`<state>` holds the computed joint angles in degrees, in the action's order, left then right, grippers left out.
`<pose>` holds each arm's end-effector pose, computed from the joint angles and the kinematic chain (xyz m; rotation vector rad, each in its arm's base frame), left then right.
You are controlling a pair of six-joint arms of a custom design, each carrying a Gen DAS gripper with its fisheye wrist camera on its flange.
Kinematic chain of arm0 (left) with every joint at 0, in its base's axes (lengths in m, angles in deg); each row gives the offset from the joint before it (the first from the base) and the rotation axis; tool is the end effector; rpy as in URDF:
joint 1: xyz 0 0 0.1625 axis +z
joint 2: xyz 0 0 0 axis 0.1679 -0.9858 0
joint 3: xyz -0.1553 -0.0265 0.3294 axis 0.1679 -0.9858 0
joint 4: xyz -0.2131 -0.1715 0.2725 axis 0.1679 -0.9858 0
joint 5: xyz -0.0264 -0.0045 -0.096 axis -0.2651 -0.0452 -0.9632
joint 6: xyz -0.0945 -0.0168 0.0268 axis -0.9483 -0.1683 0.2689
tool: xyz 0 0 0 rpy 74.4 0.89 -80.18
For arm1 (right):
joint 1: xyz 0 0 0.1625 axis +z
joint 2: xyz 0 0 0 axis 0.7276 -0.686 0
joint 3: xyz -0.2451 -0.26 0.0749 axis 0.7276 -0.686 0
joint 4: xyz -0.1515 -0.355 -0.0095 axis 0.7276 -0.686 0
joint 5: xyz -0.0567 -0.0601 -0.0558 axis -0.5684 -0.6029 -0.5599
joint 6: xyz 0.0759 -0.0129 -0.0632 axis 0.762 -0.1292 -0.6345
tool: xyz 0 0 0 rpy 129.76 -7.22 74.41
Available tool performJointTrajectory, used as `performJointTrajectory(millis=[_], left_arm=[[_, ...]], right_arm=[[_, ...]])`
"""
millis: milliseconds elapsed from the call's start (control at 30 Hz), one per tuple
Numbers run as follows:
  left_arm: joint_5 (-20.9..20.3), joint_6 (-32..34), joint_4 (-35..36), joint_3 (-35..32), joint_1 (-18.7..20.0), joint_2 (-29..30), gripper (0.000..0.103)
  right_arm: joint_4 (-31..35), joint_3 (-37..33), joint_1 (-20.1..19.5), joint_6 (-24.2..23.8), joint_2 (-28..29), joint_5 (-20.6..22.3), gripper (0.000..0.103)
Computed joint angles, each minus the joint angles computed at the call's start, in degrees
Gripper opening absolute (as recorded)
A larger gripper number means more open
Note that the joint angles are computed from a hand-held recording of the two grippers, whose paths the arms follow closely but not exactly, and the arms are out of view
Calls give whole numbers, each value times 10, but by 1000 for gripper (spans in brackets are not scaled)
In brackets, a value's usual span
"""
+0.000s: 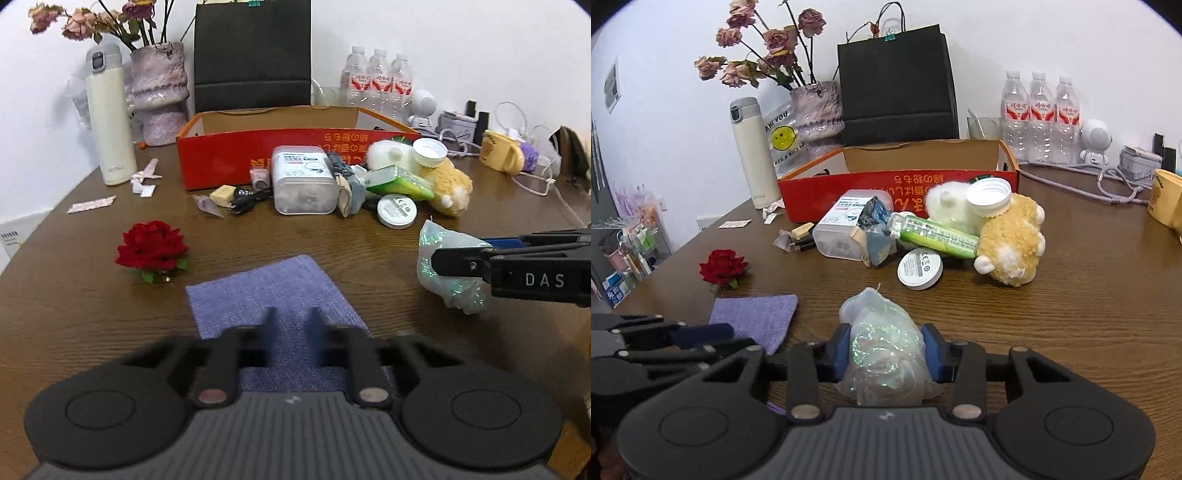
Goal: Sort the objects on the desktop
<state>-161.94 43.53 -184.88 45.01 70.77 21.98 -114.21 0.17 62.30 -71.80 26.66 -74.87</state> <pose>0.0365 -0.7680 0.2953 0.9661 2.3223 -0.8483 0.3315 -0.7288 -0.0717 0.4031 -2.2943 1.1564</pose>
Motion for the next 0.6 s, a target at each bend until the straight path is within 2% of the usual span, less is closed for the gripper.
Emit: performJointTrajectory(millis=[33, 133, 233, 333, 367, 400, 467, 500, 567, 600], left_arm=[[-3, -5, 10, -4, 1, -1, 2], [-10, -2, 23, -1, 2, -8, 1], [-17, -3, 27, 13, 2, -20, 0], [-40, -3, 0, 34, 4, -37, 4], [-43, 6, 11, 36, 2, -43, 13], [-44, 11, 7, 40, 2, -45, 43], [-21, 14, -34, 54, -3, -43, 100], [-19, 21, -43, 56, -3, -40, 98], [-1, 13, -5, 39, -5, -31, 98], [4, 0, 21, 27, -4, -26, 92]], right_arm=[[-2, 4, 0, 0, -2, 0, 37], [-19, 36, 2, -5, -17, -3, 37], [-41, 78, 4, -3, -38, -5, 36], [-80, 128, 7, -4, -63, 2, 36], [-89, 142, 8, -5, -70, 4, 36], [-97, 150, 9, -7, -74, 3, 36], [-103, 157, 10, -9, -78, 2, 37], [-103, 161, 9, -6, -80, 4, 37], [-97, 165, 8, 2, -82, 7, 37], [-97, 168, 8, 3, -83, 8, 37]])
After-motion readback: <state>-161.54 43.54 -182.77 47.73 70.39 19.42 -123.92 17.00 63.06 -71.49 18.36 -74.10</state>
